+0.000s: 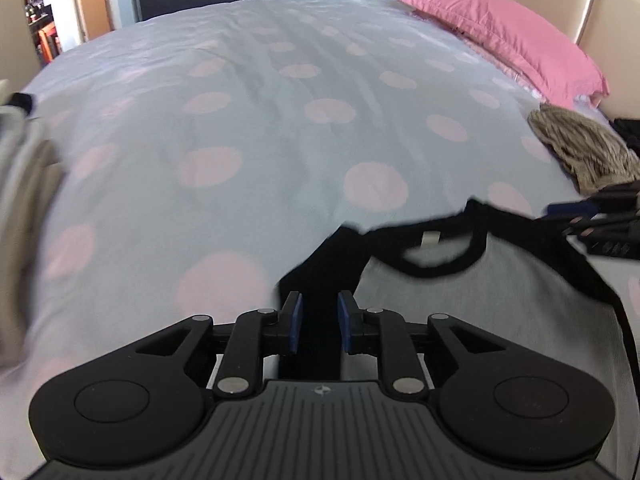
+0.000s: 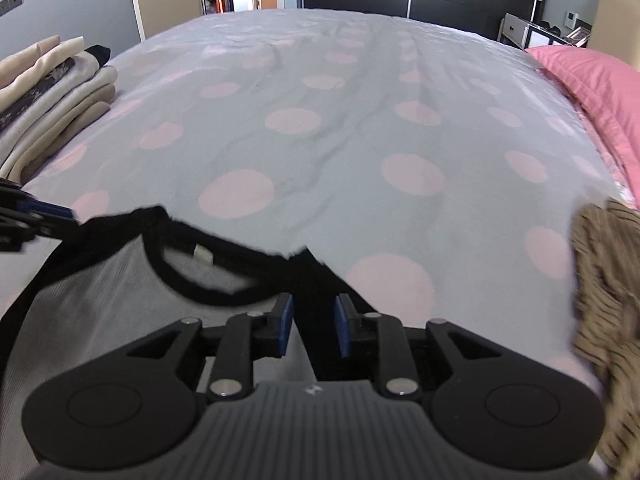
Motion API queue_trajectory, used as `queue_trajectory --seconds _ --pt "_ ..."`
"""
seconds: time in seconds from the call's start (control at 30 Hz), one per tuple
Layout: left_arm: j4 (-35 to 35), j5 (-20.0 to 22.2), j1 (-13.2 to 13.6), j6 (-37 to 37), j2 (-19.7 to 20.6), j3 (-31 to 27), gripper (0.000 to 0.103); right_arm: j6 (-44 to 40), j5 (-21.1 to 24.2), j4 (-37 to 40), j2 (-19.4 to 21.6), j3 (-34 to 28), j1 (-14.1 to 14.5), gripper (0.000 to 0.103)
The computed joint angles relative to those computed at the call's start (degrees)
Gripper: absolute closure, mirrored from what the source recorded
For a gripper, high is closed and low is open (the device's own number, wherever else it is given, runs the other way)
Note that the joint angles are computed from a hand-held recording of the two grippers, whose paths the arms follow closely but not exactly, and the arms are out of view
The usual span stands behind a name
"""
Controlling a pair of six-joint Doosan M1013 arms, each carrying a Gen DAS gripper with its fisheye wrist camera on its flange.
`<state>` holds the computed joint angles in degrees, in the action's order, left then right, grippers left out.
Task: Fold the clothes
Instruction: 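Lower the held shirt flat onto the bed with both grippers, then open both grippers and release the shirt on the bed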
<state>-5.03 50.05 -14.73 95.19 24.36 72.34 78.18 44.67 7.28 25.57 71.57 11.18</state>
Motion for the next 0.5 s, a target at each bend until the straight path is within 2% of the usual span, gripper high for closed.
queue_trajectory --seconds 0.03,0.2,0.27,0.33,0.5 --pt "0.94 0.90 0.12 -0.69 -0.98 0.65 0.085 0.43 0.81 -0.75 -0.86 0.59 -0.11 0.069" --pt "3.56 4.42 0.33 -5.18 -6.13 4.95 0.085 4.71 5.97 -4.06 -5.06 4.09 -0.60 0.066" --pt "4.39 5.11 0.18 -7.08 -8.28 6.86 0.083 7.32 7.74 -4.06 -6.98 6.02 -1.03 0.060" --pt "2.30 5.00 0.29 -7.46 -10.47 9.09 0.079 9.04 8.70 -4.02 -8.87 8.06 -1.28 0.060" --pt "2.91 4.05 -1.04 -10.48 -14.97 14.41 0.079 11.19 9.63 -3.28 -13.48 13.36 -1.75 0.059"
